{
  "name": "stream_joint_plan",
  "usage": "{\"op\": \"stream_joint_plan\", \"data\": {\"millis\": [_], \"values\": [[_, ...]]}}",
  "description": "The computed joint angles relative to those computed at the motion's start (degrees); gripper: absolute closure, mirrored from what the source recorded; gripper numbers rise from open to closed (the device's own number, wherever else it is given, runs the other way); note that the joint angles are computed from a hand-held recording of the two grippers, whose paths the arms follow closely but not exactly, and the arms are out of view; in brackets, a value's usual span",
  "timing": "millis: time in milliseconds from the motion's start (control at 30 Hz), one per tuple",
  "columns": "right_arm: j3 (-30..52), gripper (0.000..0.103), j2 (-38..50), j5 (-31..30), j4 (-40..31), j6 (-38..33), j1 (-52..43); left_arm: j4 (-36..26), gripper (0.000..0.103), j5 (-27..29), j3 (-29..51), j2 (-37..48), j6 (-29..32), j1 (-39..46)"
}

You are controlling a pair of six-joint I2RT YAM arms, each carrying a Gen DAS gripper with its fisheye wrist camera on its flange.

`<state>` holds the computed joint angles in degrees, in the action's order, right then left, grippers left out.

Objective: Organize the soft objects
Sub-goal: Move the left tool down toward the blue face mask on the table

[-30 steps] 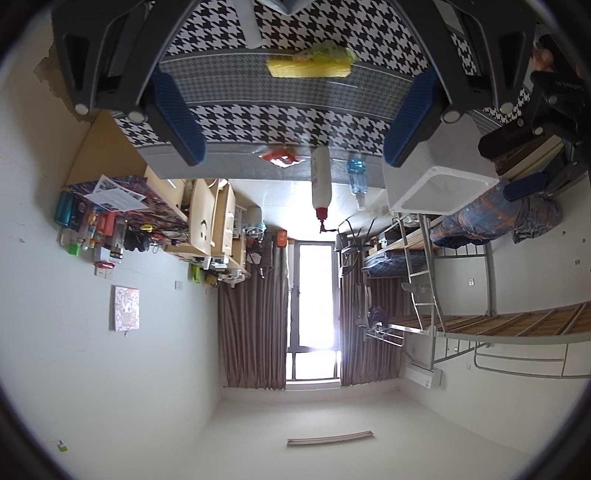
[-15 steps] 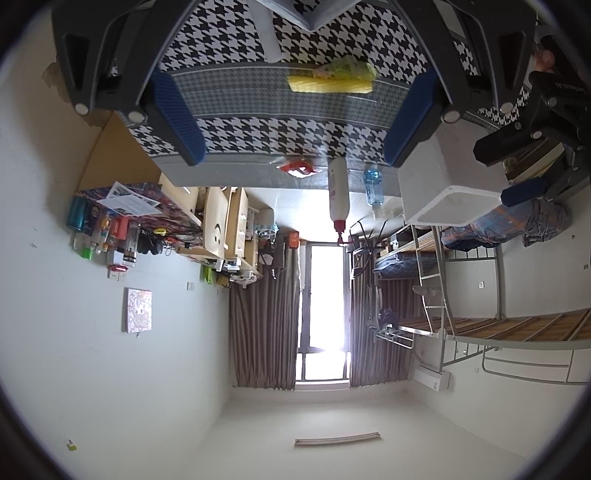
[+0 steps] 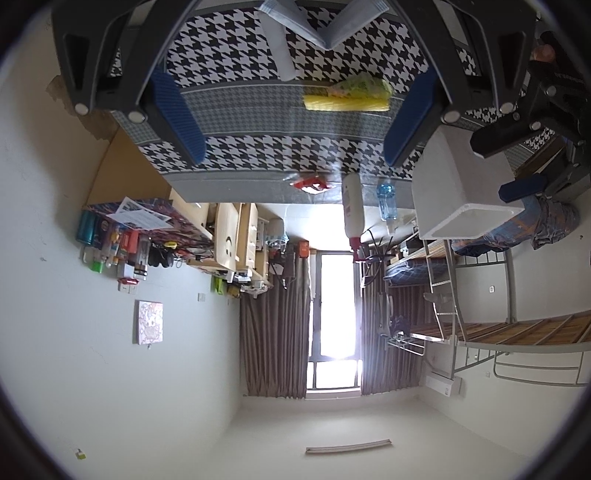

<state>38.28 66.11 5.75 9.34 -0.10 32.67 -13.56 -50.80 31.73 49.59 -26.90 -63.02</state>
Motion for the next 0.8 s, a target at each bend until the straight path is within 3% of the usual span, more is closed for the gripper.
{"op": "stream_joint_plan", "data": {"millis": [800], "values": [[-3.68, 0.004, 2.96, -5.00, 1.47, 2.62, -6.65, 7.68, 0.001, 8.16, -0.18, 14.51, -2.88, 2.31]]}}
